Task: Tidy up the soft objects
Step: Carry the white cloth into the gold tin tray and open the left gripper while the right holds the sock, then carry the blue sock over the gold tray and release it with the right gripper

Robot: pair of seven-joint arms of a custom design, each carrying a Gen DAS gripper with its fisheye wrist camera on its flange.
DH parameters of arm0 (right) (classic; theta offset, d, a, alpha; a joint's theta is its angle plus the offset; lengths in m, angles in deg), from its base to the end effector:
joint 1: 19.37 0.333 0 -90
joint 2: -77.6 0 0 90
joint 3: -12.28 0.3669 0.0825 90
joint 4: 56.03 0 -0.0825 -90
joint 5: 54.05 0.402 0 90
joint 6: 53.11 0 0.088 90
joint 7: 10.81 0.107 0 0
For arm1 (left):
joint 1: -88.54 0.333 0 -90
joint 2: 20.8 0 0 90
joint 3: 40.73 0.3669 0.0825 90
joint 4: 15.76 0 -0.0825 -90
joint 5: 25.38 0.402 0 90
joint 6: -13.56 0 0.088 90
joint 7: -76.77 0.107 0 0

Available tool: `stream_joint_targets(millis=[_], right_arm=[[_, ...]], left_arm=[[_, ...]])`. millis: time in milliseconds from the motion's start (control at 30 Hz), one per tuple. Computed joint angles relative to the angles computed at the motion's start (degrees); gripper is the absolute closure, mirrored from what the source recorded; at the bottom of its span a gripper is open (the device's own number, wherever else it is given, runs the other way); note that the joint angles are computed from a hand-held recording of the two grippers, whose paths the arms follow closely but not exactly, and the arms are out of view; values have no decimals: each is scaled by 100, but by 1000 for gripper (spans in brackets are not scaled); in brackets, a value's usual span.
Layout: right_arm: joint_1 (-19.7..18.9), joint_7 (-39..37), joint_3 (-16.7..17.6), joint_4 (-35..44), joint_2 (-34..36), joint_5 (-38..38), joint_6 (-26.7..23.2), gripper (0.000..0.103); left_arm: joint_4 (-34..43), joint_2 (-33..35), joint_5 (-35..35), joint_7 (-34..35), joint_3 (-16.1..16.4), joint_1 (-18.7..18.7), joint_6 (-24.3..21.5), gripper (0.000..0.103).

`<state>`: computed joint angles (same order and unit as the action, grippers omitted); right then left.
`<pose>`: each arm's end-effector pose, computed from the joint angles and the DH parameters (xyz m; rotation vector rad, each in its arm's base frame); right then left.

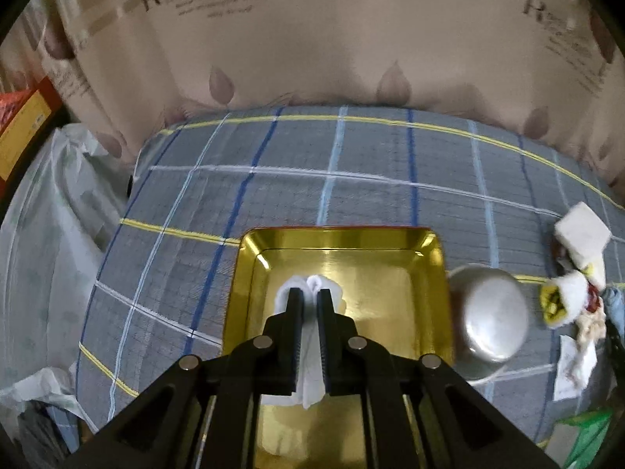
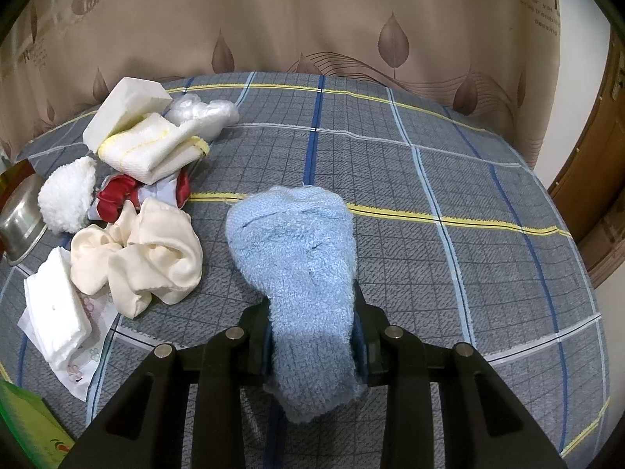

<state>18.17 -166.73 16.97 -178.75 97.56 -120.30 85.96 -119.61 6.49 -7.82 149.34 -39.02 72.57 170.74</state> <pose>0.4435 0.3966 0.2696 -1.5662 2.1819 -0.8275 0.6974 -0.1924 0.3600 -1.7174 2.1152 -0.4137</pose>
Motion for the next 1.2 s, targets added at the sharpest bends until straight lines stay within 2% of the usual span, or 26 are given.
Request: stream_joint_targets(millis=[167,233,367,400,700,867,1033,1200], right_arm=[[1,8,-4,-4,2,-3,1,71],[2,7,-3,-20,-9,3,-8,71],[-1,-16,-1,-10,-3,18,-17,71],[-2,-26,0,-12,-5,24,-23,71],[-4,-176,19,-15,-32,119,-121,70],[-8,-189,25,0,-26,141,-112,70],[-84,-292,31,-94,-100,252,33,71],[-158,-801,70,-48,-125,666,-23,77]], left_arm=[[186,202,-151,105,-53,99,-114,92],[272,258,-116,87,14,39,-255,88],[306,295,11,-15,101,-18,-322,60],[293,291,37,-49,115,-17,-276,59],[-333,-138,-159,37,-23,212,231,59],[-1076,-612,183,-269,302,-15,816,59],[-1650,-978,702,-657,569,-153,1210,59],[-2024,-1168,1104,-1100,735,-175,1440,59]])
